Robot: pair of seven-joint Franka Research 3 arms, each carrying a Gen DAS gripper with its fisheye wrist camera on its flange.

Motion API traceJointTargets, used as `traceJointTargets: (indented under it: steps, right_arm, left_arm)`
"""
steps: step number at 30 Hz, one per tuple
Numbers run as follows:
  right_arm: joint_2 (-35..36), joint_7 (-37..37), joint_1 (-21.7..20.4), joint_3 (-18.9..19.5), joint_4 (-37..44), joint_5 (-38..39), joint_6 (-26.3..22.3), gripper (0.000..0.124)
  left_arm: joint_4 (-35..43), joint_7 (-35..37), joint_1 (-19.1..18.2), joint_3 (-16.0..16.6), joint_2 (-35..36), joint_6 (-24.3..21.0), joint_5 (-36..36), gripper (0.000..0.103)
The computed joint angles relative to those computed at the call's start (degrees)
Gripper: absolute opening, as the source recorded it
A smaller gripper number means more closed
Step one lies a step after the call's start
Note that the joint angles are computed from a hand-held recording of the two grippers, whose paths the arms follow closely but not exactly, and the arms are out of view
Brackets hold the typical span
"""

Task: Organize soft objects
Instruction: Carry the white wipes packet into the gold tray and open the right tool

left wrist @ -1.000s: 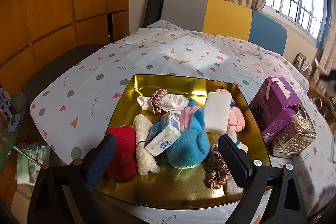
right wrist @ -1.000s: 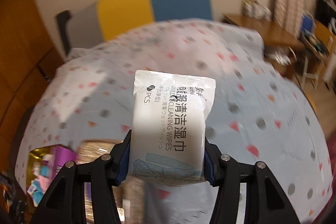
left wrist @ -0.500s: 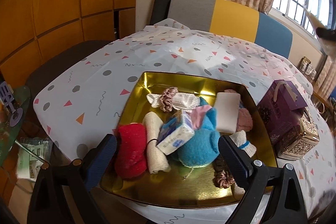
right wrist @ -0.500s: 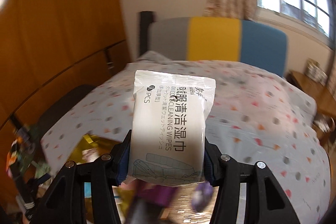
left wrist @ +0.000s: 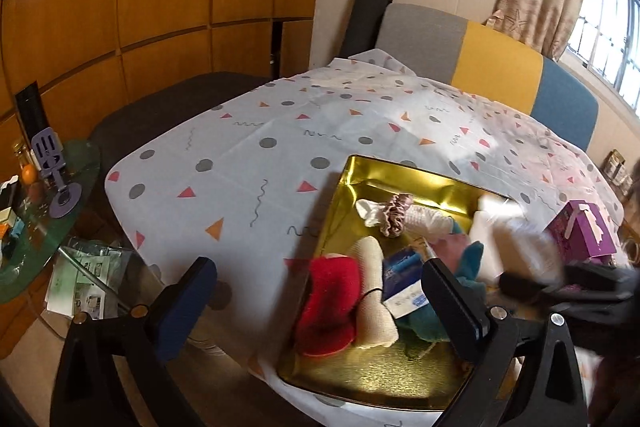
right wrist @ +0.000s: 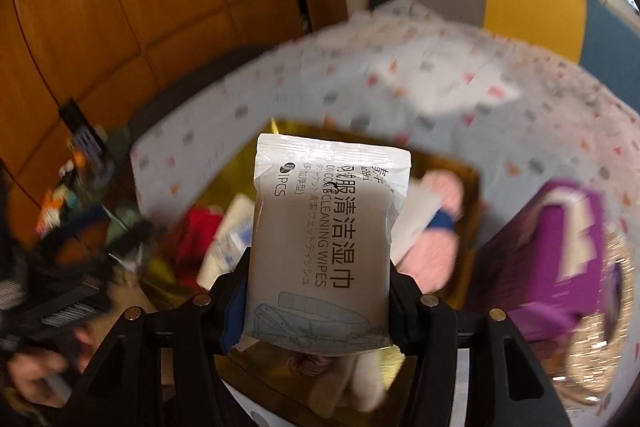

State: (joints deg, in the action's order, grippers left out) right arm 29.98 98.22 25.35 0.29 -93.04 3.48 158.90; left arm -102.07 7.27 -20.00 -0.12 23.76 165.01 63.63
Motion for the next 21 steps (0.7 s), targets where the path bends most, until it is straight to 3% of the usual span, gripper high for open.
traceJointTargets:
  steps: [5, 9, 12, 15, 21]
  right_arm:
    - [6.79, 3.12, 1.63, -1.60, 7.54, -1.37, -4.43, 0.056]
    - [9.85, 4.47, 2.55, -2.44, 11.46, -2.51, -4.63, 0.057]
    - [10.32, 3.69, 1.04, -0.93, 12.35, -1.10, -4.69, 0.059]
    - [7.47, 2.48, 0.24, -0.46, 7.28, -0.02, -1.44, 0.063]
    - [1.10, 7.86, 4.80, -5.82, -2.95, -4.50, 6.65, 0.081]
  left_arm:
    - [0.32, 1.66, -0.03, -0.51, 0.21, -1.49, -1.03, 0.103]
    - [0.85, 3.82, -0.38, -1.31, 0.36, -3.89, -2.45, 0.103]
    - [0.80, 3.54, -0.98, -1.09, 0.14, -4.41, -1.75, 0.103]
    - [0.74, 2.67, -1.64, -1.01, -0.24, -4.95, -0.32, 0.103]
    - [0.10, 0.43, -2.03, -1.44, -1.33, -5.31, 2.39, 0.103]
